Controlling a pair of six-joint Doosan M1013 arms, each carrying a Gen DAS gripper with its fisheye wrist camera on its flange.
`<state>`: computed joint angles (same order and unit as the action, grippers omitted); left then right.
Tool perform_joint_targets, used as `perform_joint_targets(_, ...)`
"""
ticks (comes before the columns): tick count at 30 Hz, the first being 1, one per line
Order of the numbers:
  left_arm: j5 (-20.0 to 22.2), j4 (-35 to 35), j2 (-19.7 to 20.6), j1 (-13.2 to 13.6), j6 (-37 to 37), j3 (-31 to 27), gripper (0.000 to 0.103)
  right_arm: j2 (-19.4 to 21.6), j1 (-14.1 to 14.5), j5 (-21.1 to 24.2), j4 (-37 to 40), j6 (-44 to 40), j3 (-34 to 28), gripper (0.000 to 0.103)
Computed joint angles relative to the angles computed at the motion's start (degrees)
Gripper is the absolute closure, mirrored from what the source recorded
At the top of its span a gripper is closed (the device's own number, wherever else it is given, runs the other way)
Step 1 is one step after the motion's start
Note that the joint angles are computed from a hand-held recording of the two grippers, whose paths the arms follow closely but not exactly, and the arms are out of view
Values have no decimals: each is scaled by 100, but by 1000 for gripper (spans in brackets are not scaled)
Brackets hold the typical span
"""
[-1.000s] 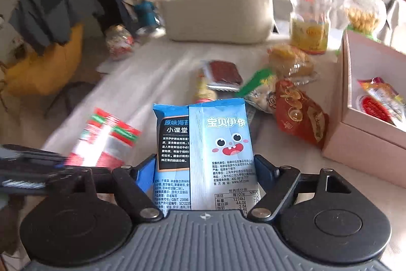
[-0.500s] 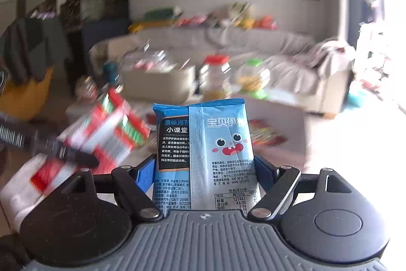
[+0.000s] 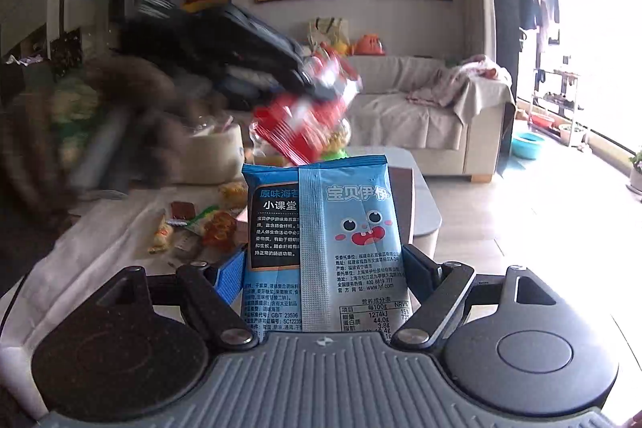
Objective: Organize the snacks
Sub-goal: 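Drop the red stick packet into the pink box with the left gripper while the right carries the blue packet, then lower the blue packet into the pink box and open the right gripper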
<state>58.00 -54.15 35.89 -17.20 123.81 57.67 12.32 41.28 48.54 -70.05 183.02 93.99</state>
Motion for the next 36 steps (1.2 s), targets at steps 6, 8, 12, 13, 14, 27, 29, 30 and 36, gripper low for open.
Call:
perform_joint_targets(6,-266,32,67,238,-74,208,84,42,-179,122,55,-126,-133,23)
perform_joint_targets(8,-538,68,-110,335,254,491,84,64,-332,84,34,-172,-302,23)
perform_joint_targets(12,-1203,41,-507,534,698,1182,84,316,-823,-166,695,-749,-1037,22)
perform_joint_targets(13,-1259,7,-545,598,689,1241,84,447,-949,-169,950,-937,-1289,21)
perform_joint_targets(14,-1323,-29,-591,661,650,1338,84,589,-1059,-161,1211,-1108,-1537,17)
perform_joint_targets(27,-1061,271,-531,1170,298,1523,84,1804,-1718,420,4617,-2913,-3014,10)
perform_joint_targets(29,-1129,287,-548,1187,345,1580,84,1804,-1701,284,4467,-3049,-3099,10)
perform_joint_targets(30,-1172,259,-558,1200,399,1613,84,1841,-1687,276,4431,-3211,-3221,10)
perform_joint_targets(36,-1374,437,-556,1191,334,1702,84,2412,-1391,508,4323,-4730,-4245,10)
